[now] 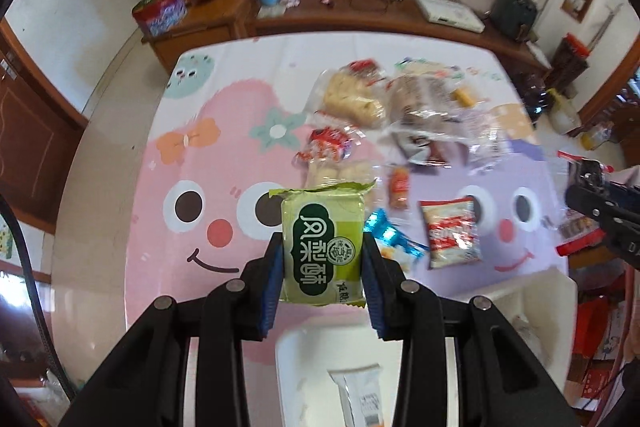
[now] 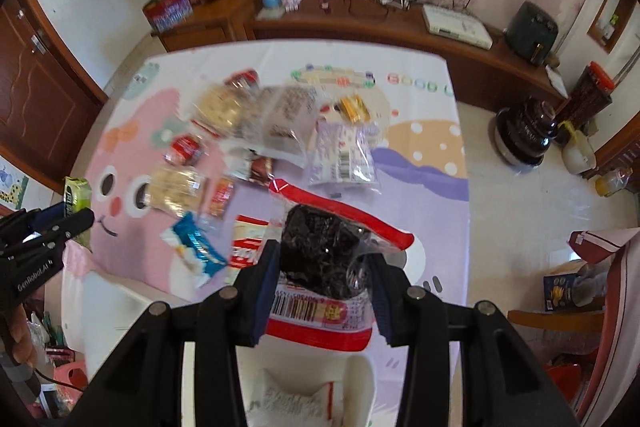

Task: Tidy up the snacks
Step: 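Carry the green pack into the tray with left tool while right tool carries the red-striped pack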

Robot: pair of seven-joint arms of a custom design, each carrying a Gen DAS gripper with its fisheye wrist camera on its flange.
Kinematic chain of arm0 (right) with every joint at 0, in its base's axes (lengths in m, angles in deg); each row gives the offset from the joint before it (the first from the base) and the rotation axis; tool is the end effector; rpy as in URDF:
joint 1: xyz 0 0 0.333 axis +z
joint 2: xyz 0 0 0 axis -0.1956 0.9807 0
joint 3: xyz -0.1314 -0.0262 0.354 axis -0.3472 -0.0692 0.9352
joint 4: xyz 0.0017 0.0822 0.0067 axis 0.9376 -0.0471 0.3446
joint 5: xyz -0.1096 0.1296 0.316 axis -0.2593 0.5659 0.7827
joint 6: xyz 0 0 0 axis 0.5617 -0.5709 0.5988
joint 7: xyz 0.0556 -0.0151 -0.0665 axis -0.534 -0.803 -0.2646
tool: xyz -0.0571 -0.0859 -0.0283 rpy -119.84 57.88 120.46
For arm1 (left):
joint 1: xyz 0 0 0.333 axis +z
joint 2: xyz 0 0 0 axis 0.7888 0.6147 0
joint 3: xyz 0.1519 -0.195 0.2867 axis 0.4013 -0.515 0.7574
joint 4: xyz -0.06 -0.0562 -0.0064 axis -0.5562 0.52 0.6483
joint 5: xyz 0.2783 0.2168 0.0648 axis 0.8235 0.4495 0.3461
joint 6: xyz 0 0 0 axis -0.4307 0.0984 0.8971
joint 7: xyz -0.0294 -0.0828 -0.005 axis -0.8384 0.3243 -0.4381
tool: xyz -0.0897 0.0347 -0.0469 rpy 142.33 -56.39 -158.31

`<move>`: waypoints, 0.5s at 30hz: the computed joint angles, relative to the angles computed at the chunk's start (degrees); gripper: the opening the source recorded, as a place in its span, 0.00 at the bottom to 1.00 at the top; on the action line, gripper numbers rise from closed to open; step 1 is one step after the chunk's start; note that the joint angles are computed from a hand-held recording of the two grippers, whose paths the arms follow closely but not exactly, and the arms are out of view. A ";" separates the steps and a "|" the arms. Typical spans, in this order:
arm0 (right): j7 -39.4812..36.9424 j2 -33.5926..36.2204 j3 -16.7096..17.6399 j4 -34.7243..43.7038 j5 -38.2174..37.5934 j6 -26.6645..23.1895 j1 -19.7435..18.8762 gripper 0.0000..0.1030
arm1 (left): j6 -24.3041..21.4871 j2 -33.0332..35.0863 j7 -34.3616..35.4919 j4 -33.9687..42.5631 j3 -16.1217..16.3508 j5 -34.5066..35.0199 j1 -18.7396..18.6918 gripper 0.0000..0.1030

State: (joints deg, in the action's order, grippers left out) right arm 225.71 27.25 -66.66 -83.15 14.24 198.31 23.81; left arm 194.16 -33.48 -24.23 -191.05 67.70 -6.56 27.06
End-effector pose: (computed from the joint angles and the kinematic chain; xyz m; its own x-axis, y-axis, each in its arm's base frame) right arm 0.3965 0.3929 0.4631 -0.0886 -0.9959 -0.0187 -0.9276 0.0893 -0.3627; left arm 0.4311 -0.3697 0.4684 -0.2536 -0.9673 -0.0027 -0.8896 0.2343 -0.3920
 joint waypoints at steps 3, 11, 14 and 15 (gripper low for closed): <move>2.69 -2.09 0.95 0.23 -1.56 -1.40 1.24 0.41 | 1.67 -2.75 1.69 -2.36 -0.73 -1.90 0.26 0.34; 9.97 -5.30 4.68 0.69 -2.39 -3.89 4.09 0.41 | 5.86 -10.84 9.21 -9.85 -2.79 -12.13 0.44 0.34; 12.22 -5.80 5.95 0.68 -2.04 -4.07 5.37 0.41 | 6.29 -13.11 11.97 -11.93 -3.24 -15.41 0.02 0.34; 12.89 -5.82 6.29 0.79 -2.15 -4.39 5.79 0.41 | 6.38 -13.89 12.40 -12.65 -3.43 -15.94 -0.09 0.34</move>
